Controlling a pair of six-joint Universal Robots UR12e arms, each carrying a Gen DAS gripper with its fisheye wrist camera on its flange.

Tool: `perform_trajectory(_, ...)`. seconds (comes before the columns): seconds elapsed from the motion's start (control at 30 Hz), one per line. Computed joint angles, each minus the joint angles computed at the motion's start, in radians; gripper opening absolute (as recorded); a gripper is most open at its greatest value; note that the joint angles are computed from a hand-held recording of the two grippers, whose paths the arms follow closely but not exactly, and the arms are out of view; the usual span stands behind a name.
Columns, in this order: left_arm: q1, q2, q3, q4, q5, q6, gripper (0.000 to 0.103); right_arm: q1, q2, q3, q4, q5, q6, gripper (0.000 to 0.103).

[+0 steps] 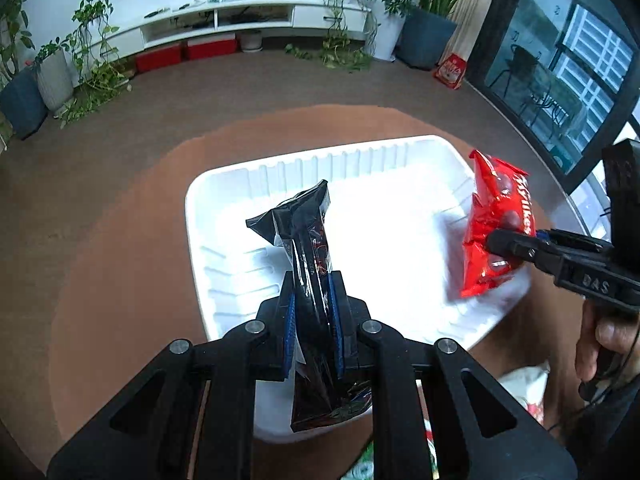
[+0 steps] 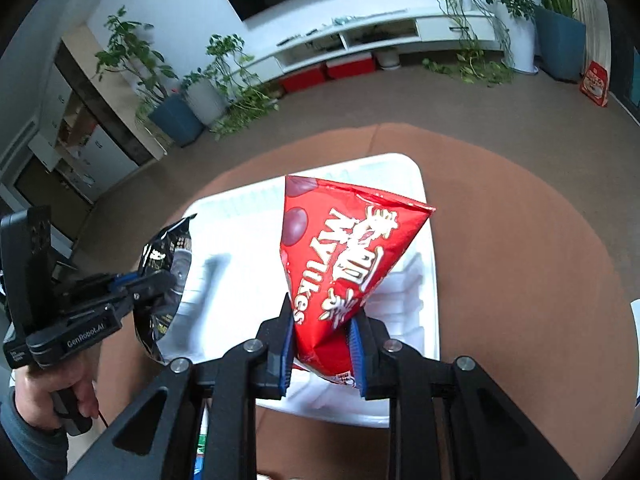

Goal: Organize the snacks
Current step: 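Lower both packets into the white tray and open both tools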

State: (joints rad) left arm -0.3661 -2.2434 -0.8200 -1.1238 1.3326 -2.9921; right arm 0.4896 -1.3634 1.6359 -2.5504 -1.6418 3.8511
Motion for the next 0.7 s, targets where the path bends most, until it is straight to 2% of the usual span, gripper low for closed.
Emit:
perform_trajectory(0.17, -0.015, -0.029, 0.022, -0.02, 0.021, -0.014, 0.013, 0.015, 0.005, -0.013, 0.04, -0.03, -0.035, 0.026)
perform_trajectory(0.4, -0.027, -0.044, 0.032, -0.016, 0.061, -0.038, 0.014, 0.025, 0.016, -0.04, 0.096, -0.052, -0.036, 0.03)
perform_trajectory(0.47, -0.026, -0.04, 0.02, 0.006, 0.066, -0.054, 0.015, 0.027, 0.013, -0.033, 0.083, -0.056, -0.038, 0.036)
perform_trajectory(0.53, -0.021, -0.042, 0.022, 0.009, 0.059, -0.054, 0.019, 0.029, 0.01, -0.029, 0.074, -0.059, -0.037, 0.047)
perform_trajectory(0.6, -0.018, -0.034, 0.006, 0.032, 0.058, -0.06, 0.03, 0.029, 0.008, -0.026, 0.07, -0.055, -0.036, 0.051)
perform_trajectory(0.63, -0.015, -0.029, -0.001, 0.045, 0.042, -0.071, 0.049, 0.028, 0.005, -0.024, 0.066, -0.051, -0.039, 0.054)
perform_trajectory(0.67, -0.013, -0.017, -0.017, 0.056, 0.029, -0.08, 0.073, 0.028, 0.003, -0.024, 0.061, -0.05, -0.041, 0.054)
perform_trajectory(0.7, -0.011, -0.005, -0.035, 0.073, 0.017, -0.086, 0.082, 0.027, -0.001, -0.021, 0.05, -0.051, -0.044, 0.057)
